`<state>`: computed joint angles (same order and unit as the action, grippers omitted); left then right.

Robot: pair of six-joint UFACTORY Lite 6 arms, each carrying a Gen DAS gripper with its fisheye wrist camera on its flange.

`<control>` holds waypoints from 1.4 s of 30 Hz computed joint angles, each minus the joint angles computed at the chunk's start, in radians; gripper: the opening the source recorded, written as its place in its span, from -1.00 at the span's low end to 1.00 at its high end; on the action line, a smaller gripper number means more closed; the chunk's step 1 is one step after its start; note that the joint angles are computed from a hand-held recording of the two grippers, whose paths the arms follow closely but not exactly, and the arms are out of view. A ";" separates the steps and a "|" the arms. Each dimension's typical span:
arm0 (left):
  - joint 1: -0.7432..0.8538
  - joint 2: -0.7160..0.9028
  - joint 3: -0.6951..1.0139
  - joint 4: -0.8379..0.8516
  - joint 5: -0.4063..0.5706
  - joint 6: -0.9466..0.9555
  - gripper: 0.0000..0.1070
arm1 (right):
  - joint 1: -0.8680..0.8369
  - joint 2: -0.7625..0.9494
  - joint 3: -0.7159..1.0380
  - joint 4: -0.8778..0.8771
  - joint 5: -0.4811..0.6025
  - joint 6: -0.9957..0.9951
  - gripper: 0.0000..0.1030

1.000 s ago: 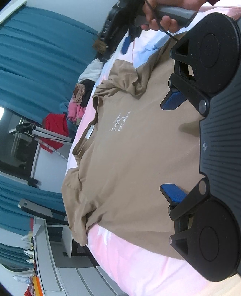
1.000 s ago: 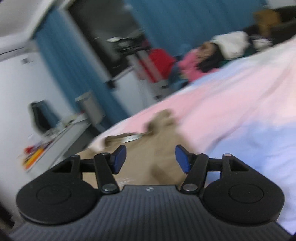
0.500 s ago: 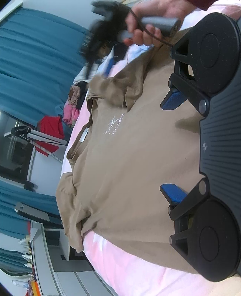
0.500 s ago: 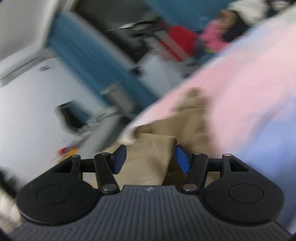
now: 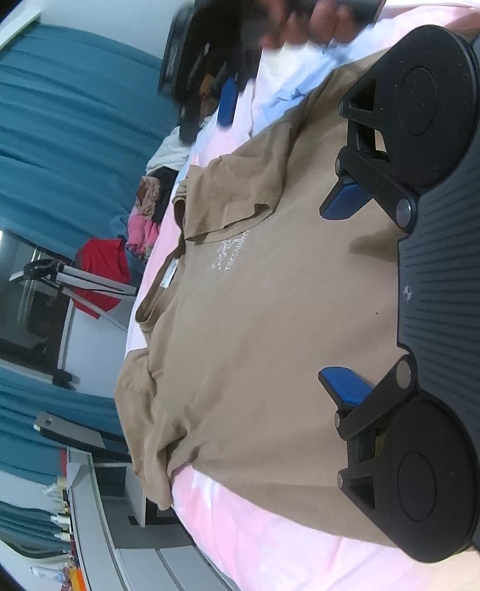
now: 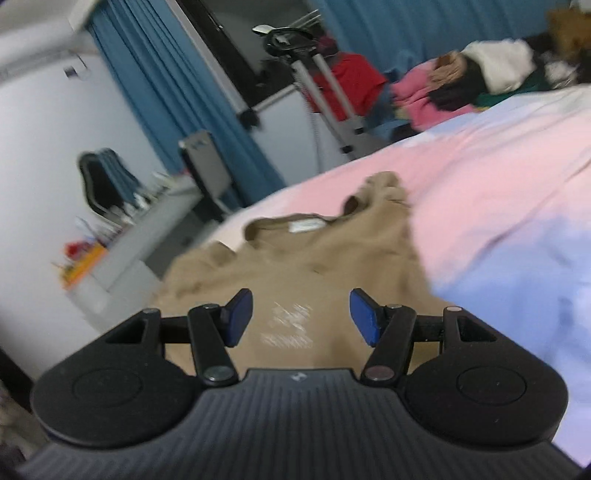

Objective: Fold clothes

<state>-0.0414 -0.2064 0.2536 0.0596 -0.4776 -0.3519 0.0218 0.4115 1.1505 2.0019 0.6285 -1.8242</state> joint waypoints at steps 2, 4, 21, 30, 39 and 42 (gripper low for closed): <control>0.029 0.033 0.016 0.104 -0.021 -0.085 0.64 | -0.006 -0.133 -0.127 0.023 -0.050 -0.028 0.20; 0.052 0.058 0.029 0.188 -0.044 -0.153 0.64 | -0.024 -0.265 -0.267 0.063 -0.066 -0.065 0.20; -0.040 0.564 0.561 0.532 -0.108 -0.875 0.34 | -0.194 -0.372 -0.504 0.457 0.074 -0.516 0.20; -0.140 0.971 1.056 0.313 0.087 -0.875 -0.50 | -0.262 -0.140 -0.329 0.432 0.093 -0.406 0.21; -0.061 0.822 0.963 0.453 0.081 -0.919 -0.90 | -0.287 -0.141 -0.327 0.390 0.107 -0.355 0.21; -0.017 0.734 0.928 0.436 0.136 -0.868 -0.91 | -0.292 -0.162 -0.342 0.392 0.109 -0.349 0.21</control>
